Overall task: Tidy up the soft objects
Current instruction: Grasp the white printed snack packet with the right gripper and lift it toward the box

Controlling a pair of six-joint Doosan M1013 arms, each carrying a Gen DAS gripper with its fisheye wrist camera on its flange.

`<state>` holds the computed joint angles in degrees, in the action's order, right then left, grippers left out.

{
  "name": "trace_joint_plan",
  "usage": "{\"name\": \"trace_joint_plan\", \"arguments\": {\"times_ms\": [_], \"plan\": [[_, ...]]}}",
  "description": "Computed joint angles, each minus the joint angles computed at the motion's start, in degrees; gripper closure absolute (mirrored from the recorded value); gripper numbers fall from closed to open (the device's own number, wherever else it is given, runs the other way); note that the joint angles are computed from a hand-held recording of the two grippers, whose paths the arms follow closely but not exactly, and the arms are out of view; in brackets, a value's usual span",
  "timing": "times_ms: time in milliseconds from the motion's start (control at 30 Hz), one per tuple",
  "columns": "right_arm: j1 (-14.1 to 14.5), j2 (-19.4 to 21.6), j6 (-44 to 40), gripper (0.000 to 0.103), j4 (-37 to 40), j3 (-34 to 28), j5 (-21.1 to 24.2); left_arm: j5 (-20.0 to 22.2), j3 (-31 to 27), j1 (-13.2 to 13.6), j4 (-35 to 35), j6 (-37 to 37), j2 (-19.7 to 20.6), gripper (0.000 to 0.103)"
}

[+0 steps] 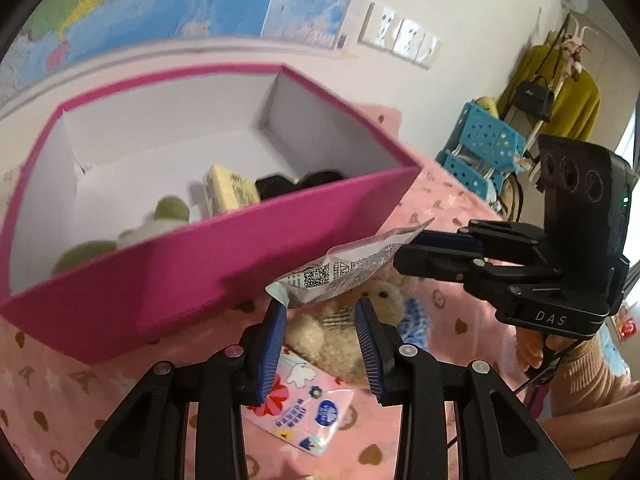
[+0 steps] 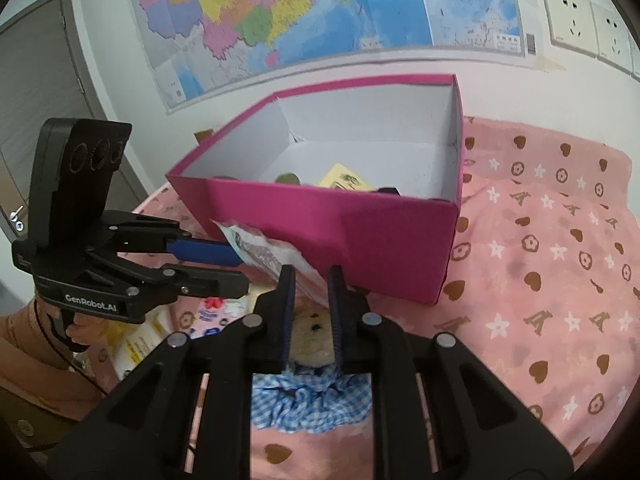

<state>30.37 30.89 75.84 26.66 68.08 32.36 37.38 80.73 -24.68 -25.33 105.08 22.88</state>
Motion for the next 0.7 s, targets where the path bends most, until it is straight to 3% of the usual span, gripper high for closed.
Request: {"name": "trace_joint_plan", "arguments": {"times_ms": [367,700], "plan": [[-0.6,-2.1,-3.7,0.085,4.6,-0.3,-1.8,-4.6,0.4,-1.1,0.3,1.9,-3.0,0.067],[-1.4,-0.5,-1.6,0.085,3.4,-4.3,-1.4,-4.2,-4.2,-0.7,2.9,0.3,-1.2,0.067]]}}
